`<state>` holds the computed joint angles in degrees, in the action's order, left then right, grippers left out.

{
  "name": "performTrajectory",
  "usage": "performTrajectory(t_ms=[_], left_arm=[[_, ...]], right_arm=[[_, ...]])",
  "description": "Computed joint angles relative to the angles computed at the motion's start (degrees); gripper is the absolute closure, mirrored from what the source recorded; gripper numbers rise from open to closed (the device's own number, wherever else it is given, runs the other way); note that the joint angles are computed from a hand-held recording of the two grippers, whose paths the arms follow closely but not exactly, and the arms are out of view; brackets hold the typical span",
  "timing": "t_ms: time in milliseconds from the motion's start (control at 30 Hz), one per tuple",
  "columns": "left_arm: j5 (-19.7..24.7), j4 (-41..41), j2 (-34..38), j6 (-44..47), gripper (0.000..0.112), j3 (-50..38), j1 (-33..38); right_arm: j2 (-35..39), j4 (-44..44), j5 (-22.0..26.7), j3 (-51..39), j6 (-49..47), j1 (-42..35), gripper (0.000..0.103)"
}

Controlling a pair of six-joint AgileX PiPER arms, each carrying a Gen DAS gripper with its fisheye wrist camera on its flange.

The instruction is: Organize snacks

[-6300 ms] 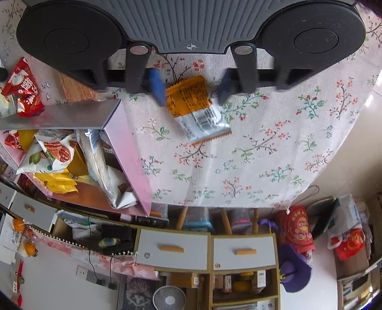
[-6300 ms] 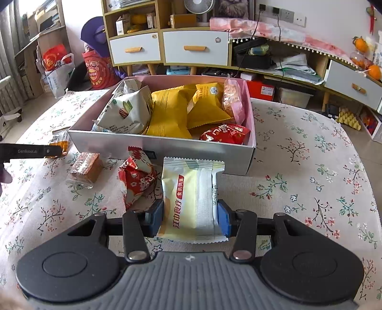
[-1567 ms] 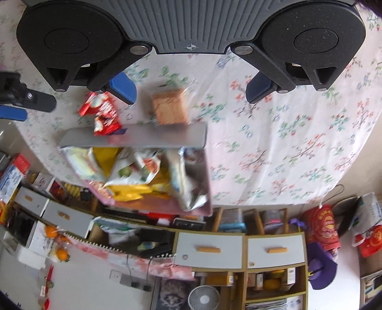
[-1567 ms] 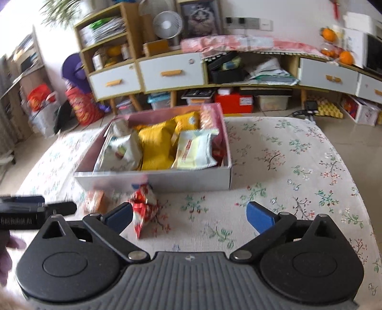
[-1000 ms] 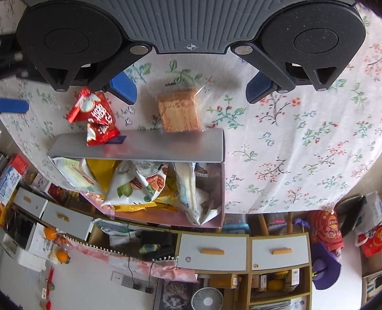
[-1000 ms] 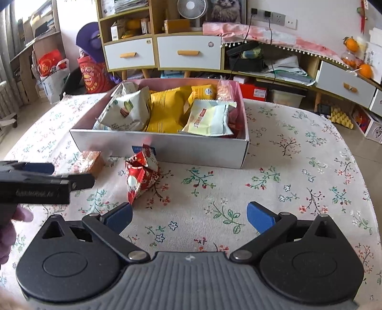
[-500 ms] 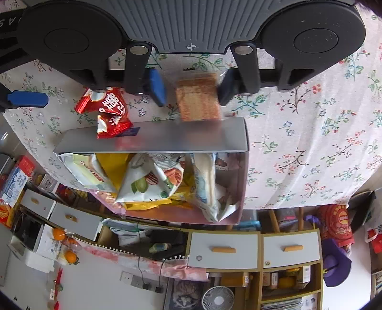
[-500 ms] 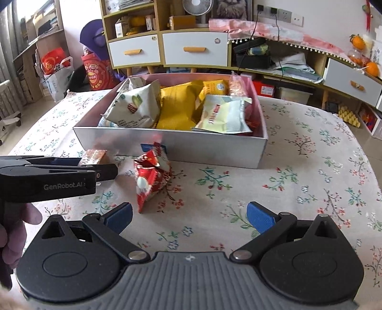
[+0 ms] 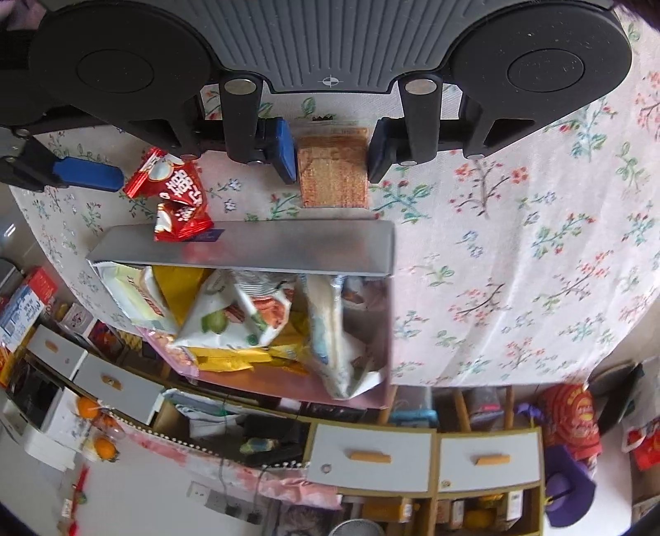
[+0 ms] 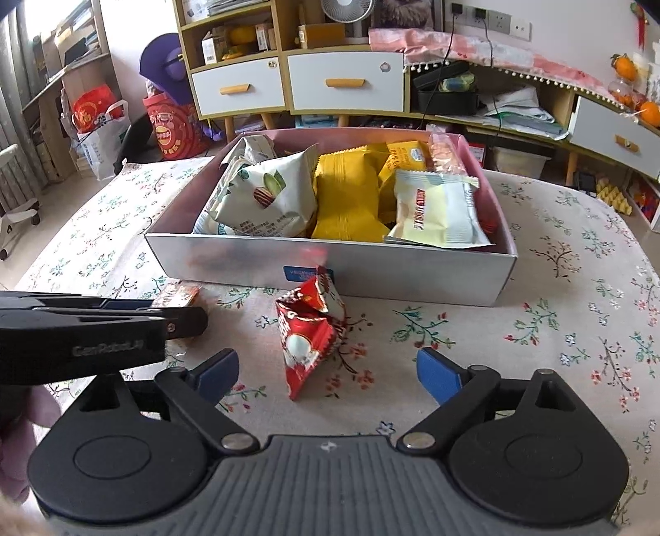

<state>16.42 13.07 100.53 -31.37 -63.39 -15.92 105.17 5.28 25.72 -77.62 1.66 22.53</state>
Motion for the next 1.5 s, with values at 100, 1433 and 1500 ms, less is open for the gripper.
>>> performTrajectory(t_ms=[100, 1433, 1500], left_arm=[[1.3, -3.8, -0.6, 3.2, 0.079, 0.0, 1.3], [1.3, -22.5, -6.2, 24.2, 0.1, 2.7, 5.5], [1.3, -25.4, -6.6, 27.5, 0.1, 2.8, 5.7]], right_arm=[[1.3, -1.1, 0.7, -1.5, 1.5, 0.3, 0.022], [-1.2, 11.8, 1.7, -2.2, -8.1, -1.2, 0.076], [-1.6, 13.0, 1.7, -1.9, -9.0, -1.6, 0.076]])
